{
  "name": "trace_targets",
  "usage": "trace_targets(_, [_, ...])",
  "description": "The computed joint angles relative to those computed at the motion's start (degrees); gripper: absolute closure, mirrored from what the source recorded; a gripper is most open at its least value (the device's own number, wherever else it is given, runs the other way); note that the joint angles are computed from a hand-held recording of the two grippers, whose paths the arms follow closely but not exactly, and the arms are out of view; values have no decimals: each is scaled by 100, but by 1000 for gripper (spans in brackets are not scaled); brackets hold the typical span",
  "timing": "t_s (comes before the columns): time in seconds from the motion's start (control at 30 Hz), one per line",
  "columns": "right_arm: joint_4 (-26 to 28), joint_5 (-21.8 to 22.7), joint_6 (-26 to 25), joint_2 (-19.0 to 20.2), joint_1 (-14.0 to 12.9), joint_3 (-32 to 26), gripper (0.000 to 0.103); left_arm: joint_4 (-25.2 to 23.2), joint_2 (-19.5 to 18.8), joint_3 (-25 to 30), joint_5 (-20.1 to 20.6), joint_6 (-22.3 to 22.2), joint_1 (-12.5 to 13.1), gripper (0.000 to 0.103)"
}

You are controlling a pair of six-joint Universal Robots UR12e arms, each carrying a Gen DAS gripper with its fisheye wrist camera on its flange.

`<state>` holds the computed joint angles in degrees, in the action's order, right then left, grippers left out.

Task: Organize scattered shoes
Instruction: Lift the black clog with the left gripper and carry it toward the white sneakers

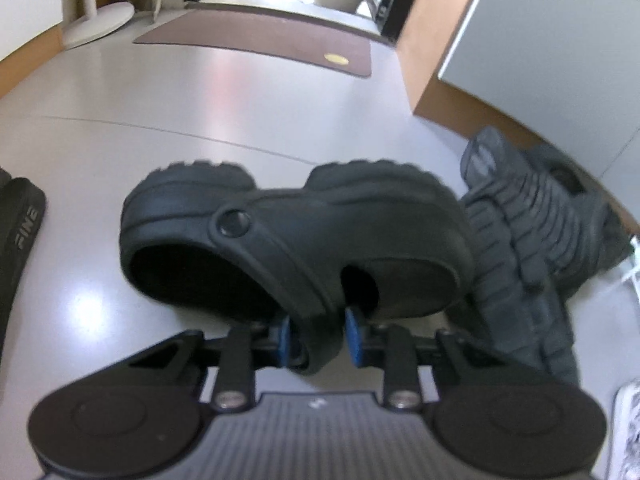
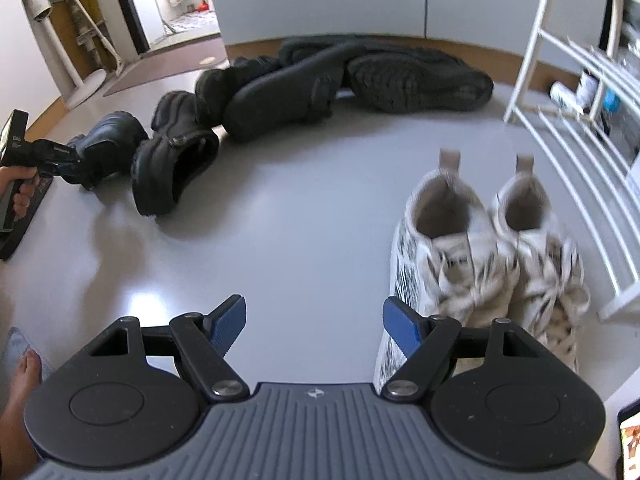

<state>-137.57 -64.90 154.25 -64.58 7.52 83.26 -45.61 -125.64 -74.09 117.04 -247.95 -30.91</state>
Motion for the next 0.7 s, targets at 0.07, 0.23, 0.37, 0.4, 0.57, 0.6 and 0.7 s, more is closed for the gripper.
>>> trace_targets(0.07, [21, 43, -66, -7, 37, -49, 23, 17, 20, 29, 31, -77, -21, 78])
trace_targets(0.23, [214, 134, -350, -43, 97, -174, 23, -45, 109, 61, 19, -405, -86, 82])
trace_targets(0.37, [442, 260, -511, -88, 122, -324, 23, -141, 97, 150, -10, -592, -129, 85])
trace_targets(0.4, [511, 300, -552, -111, 123, -364, 23, -172, 98, 175, -8, -655, -149, 85])
trace_targets(0.57, [566, 391, -694, -226, 115, -430, 23, -380, 262, 179, -43, -772, -286, 88])
trace_targets(0.6, [638, 420, -705, -247, 111, -473, 23, -460, 274, 224, -69, -771, -307, 89])
trace_targets(0.7, [821, 462, -741, -295, 110, -571, 23, -610, 296, 347, -101, -641, -365, 89])
